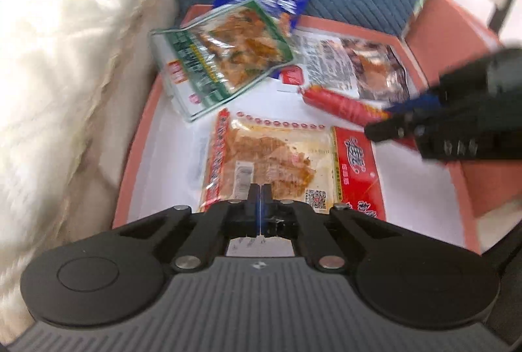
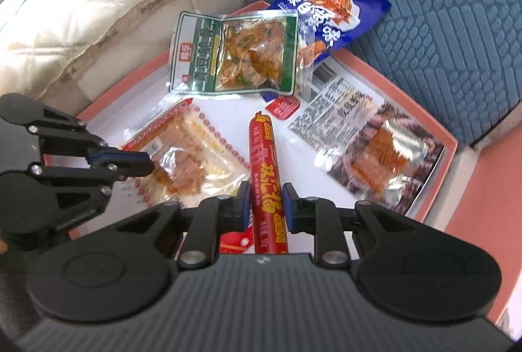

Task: Organize snacks

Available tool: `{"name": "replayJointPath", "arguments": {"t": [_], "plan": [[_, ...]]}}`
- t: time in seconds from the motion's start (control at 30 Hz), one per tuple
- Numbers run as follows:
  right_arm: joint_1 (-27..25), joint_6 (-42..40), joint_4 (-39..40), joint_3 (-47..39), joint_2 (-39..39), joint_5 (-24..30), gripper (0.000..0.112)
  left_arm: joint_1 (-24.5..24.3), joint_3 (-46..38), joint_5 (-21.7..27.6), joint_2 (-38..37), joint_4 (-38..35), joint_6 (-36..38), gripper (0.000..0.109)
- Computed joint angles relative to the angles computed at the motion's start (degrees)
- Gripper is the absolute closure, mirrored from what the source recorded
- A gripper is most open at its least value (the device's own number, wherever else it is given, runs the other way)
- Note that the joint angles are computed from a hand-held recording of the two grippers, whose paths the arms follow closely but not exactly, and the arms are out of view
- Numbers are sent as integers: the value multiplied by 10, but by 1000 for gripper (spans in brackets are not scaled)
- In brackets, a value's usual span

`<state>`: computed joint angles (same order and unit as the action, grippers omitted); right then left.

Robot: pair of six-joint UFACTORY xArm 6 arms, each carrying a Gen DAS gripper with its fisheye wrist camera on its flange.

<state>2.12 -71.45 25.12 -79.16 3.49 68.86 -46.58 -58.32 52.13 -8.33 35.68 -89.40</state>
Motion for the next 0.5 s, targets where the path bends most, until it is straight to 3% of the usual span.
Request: {"name": "replayJointPath", "arguments": {"t": [0.2,0.3,0.37,0.43,0.5], "plan": [[3,22,-6,35,-19,-8,88,14,79,-79,-74,-1,-151,108],[9,35,-10,67,-31,-46,88,10,85,-83,-77,5,-208,107],[13,50,-7,85,-37,-75,88,21,98,-112,-79,-12,-232,105],[18,53,-4,108,-50,-114,89,34,117,-149,-84,-25,-251,96],[22,52,-4,119,-53,-139,89,43,131,-180,-87,-36,-276,56]]}}
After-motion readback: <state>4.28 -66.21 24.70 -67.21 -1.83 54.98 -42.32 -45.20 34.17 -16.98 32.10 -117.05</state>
